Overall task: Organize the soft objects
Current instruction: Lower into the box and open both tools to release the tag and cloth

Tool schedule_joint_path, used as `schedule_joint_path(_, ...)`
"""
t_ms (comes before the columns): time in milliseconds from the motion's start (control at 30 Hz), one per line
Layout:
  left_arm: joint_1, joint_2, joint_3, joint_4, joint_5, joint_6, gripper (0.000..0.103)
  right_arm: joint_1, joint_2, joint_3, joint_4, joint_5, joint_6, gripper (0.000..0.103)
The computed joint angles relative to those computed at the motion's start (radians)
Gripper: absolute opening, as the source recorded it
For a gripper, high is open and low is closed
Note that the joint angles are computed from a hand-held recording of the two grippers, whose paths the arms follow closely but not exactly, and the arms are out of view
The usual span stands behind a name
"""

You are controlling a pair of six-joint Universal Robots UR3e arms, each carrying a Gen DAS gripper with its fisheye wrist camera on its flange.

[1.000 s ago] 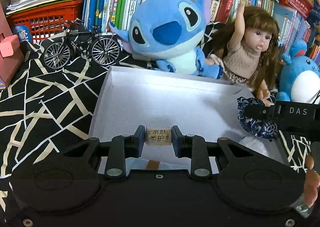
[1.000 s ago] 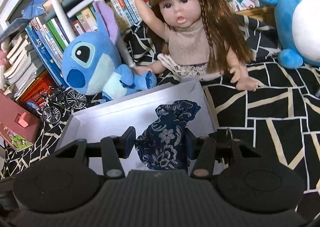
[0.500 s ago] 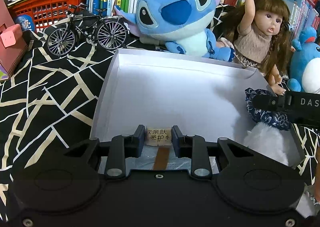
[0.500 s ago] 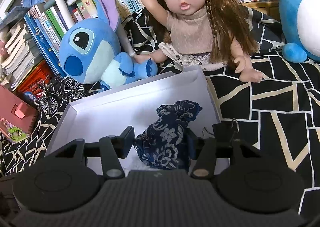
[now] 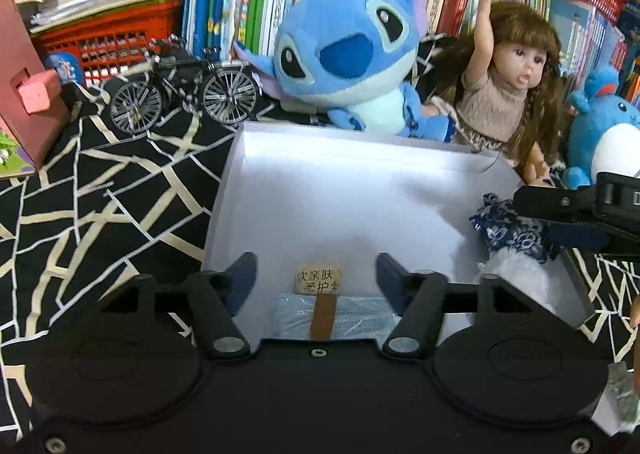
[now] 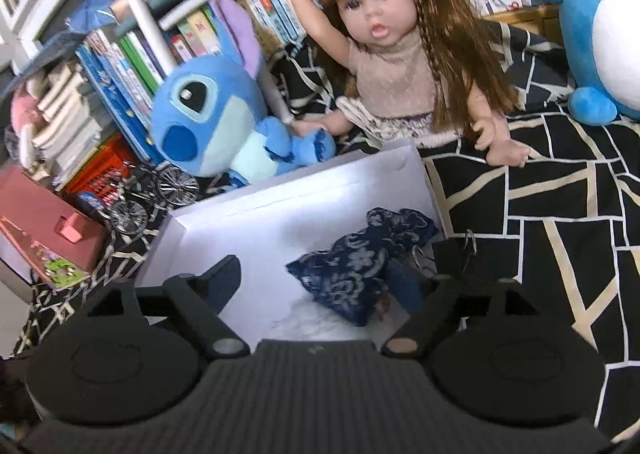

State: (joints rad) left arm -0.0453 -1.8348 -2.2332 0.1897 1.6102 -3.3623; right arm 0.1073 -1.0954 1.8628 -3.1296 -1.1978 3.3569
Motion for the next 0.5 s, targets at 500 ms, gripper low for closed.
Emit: schedule_joint_path(500,-0.04,0.183,-0.214,0.138,0.0,0.02,0.087,-0.075,-0.239,0.304,-0.167,0.114,-0.103,0.102)
